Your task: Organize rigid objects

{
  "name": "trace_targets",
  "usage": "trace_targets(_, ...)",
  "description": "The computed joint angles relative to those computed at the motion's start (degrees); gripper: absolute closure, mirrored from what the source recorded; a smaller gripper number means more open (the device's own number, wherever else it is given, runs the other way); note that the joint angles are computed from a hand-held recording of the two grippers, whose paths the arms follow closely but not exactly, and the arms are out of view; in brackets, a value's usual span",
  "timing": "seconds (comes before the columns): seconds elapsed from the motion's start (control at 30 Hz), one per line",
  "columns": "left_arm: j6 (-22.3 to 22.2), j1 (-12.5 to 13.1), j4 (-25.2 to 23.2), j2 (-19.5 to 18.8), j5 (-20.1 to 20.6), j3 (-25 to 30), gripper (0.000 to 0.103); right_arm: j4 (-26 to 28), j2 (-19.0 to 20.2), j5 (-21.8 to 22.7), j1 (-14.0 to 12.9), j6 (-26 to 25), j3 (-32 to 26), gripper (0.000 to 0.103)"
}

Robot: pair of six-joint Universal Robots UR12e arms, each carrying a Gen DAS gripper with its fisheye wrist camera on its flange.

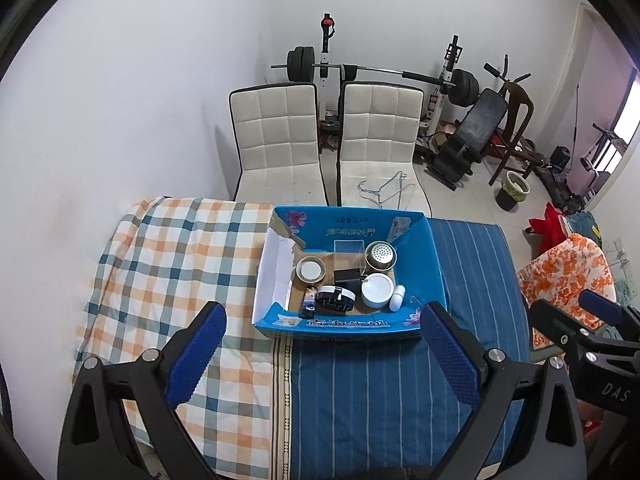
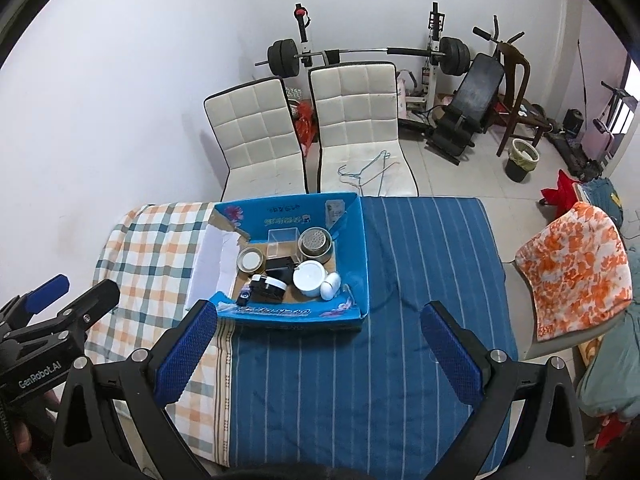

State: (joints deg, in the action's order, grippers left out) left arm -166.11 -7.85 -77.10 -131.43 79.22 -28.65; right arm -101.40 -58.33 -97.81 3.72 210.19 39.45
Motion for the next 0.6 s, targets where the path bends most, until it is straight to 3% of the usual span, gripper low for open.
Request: trace_targets(0.6,-0.4,0.21,-0.49,0.06,0.35,0.19,0.003,-0.49,-0.59,-0.84,-0.1,-0.15,0.84,0.0)
